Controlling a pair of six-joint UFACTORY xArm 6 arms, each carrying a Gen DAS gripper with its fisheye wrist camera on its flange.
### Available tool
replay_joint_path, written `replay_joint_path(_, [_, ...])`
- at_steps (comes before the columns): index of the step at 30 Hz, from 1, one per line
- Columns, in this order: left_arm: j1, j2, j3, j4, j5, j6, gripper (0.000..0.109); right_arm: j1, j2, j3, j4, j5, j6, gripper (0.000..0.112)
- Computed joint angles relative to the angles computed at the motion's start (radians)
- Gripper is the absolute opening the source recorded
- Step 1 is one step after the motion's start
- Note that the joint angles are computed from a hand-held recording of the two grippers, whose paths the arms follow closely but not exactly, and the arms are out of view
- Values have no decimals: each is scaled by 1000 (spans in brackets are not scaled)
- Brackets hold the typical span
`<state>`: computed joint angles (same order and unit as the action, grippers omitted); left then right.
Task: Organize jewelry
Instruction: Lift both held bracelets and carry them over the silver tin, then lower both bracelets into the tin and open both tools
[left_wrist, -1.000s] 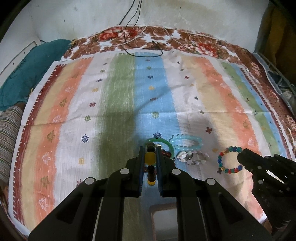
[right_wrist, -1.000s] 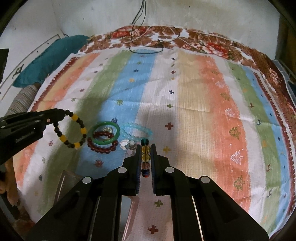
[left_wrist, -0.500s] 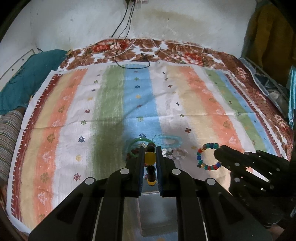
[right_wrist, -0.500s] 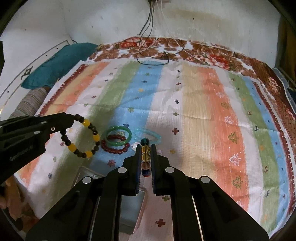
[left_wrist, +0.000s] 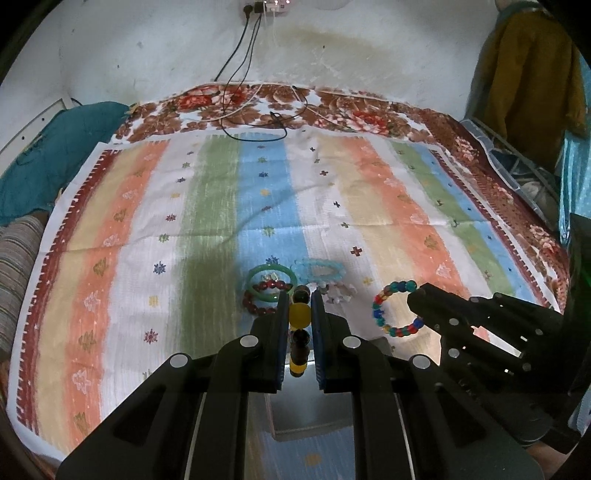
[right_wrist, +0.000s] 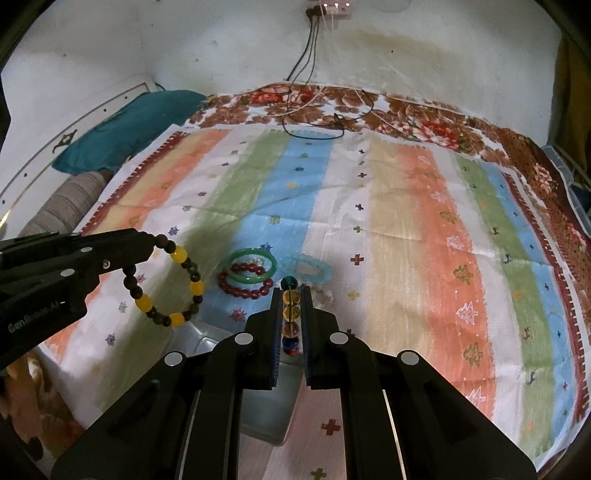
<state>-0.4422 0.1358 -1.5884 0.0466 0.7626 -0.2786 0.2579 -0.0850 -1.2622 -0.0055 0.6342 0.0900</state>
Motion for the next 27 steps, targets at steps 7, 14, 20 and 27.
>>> replay_joint_path(7, [-7, -62, 76, -16, -20, 4, 11, 16, -50, 53, 6, -13, 1, 10])
replay_joint_path(14, [-19, -133, 159, -24, -48, 1, 11, 27, -102, 111, 15, -14, 4, 10])
replay_joint_path(20, [-30, -164, 199, -9, -48, -8, 11, 38, -139, 154, 13, -14, 10, 10])
replay_joint_path(27, [-27, -156, 187, 78, -24, -70, 29, 33, -142, 161, 6, -7, 24, 34])
